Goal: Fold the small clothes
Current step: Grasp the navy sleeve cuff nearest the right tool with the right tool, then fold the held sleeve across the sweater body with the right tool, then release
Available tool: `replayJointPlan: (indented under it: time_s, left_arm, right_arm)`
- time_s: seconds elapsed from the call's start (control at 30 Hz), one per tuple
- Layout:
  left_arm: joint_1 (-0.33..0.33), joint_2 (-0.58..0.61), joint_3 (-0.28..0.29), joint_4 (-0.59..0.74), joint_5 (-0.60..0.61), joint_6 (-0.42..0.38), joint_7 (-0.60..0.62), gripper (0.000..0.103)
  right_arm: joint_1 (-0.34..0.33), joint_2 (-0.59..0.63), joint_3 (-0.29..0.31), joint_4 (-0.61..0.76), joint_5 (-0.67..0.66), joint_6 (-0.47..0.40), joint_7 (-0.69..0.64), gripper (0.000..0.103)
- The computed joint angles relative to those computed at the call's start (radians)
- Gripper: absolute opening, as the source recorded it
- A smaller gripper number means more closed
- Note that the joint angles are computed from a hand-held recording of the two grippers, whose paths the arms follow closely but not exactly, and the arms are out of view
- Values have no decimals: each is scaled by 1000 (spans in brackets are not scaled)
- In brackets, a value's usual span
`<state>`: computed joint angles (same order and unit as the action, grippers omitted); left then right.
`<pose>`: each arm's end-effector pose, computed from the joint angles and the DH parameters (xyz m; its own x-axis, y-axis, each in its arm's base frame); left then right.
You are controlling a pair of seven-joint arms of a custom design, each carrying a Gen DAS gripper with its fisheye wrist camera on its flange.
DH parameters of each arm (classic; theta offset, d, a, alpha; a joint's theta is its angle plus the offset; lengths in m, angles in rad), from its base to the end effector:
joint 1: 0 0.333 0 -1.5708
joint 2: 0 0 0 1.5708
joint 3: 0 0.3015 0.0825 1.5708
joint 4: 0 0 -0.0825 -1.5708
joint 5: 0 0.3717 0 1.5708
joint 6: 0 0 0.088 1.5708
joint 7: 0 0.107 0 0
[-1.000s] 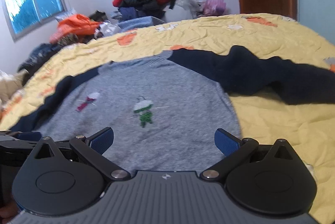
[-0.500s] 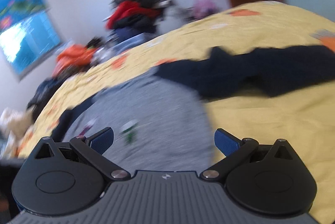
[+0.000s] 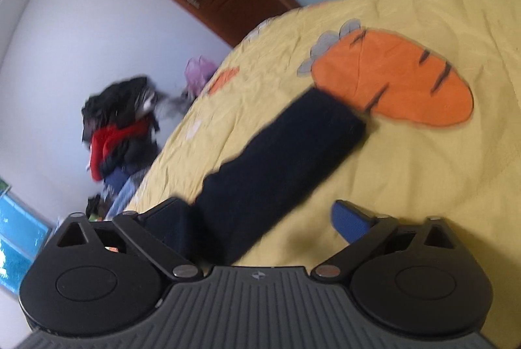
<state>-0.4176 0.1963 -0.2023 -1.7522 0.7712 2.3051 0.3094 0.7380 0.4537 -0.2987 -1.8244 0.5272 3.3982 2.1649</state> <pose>0.5317 -0.3514 0.4899 0.2267 -0.9740 -0.0037 -0.7407 -0.1700 -0.6500 0.6142 0.2605 0.4283 -0.1612 -0.6862 -0.7093 -0.4592 0.6883 -0.5616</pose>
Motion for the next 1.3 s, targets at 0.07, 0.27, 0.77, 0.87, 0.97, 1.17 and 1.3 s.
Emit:
replayJointPlan:
  time_s: [0.07, 0.27, 0.77, 0.87, 0.97, 1.17, 1.3]
  left_arm:
    - [2, 3, -1, 4, -15, -3, 6, 103]
    - [-2, 5, 3, 12, -10, -35, -1, 103]
    - [7, -16, 9, 5, 41, -94, -9, 103]
    - [16, -30, 7, -10, 58, -99, -23, 103]
    - [32, -41, 5, -24, 47, -86, -26, 103]
    - [54, -67, -1, -58, 38, -67, -19, 103]
    - [70, -93, -4, -88, 37, -58, -25, 103]
  right_arm:
    - [68, 63, -91, 60, 48, -8, 10, 98]
    - [176, 263, -343, 254, 74, -126, 138, 83]
    - [130, 256, -436, 290, -150, -235, 299, 15]
    - [152, 273, -500, 322, -211, -257, 327, 15]
    - [158, 290, -511, 384, -293, -304, 319, 15]
    - [96, 316, -373, 573, -429, -390, 244, 15]
    - [40, 364, -244, 752, -495, -483, 169, 16]
